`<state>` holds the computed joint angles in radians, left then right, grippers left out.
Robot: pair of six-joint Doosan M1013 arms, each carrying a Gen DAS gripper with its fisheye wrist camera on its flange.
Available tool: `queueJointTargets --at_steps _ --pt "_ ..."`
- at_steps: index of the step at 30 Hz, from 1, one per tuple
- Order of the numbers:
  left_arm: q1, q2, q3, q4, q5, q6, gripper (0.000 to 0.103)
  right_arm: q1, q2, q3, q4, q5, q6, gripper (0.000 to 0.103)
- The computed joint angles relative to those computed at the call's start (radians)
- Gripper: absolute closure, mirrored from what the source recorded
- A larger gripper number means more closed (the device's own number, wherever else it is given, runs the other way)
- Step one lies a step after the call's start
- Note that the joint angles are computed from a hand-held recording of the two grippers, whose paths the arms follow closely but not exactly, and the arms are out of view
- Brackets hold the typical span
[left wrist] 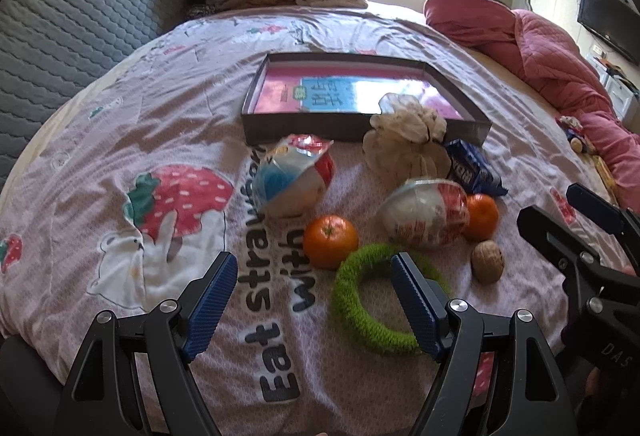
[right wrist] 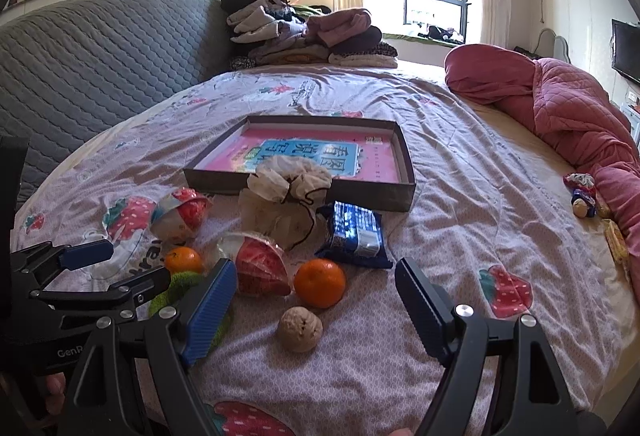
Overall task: Organize objects
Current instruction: 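Move left tool toward green fuzzy ring while right tool approaches brown ball, then close left tool on green ring while right tool grasps brown ball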
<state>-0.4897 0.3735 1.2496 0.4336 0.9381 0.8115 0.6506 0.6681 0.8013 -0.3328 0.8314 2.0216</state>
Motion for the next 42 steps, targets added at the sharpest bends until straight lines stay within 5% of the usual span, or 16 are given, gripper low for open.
queueJointTargets --at_steps 26,42 --pt "0.010 0.017 0.002 -0.097 0.055 0.054 0.023 -0.015 0.018 -0.005 0.072 0.065 -0.048 0.022" --pt "0.017 0.022 0.012 -0.114 0.022 0.062 0.026 -0.023 0.036 -0.013 0.132 0.103 -0.073 0.027"
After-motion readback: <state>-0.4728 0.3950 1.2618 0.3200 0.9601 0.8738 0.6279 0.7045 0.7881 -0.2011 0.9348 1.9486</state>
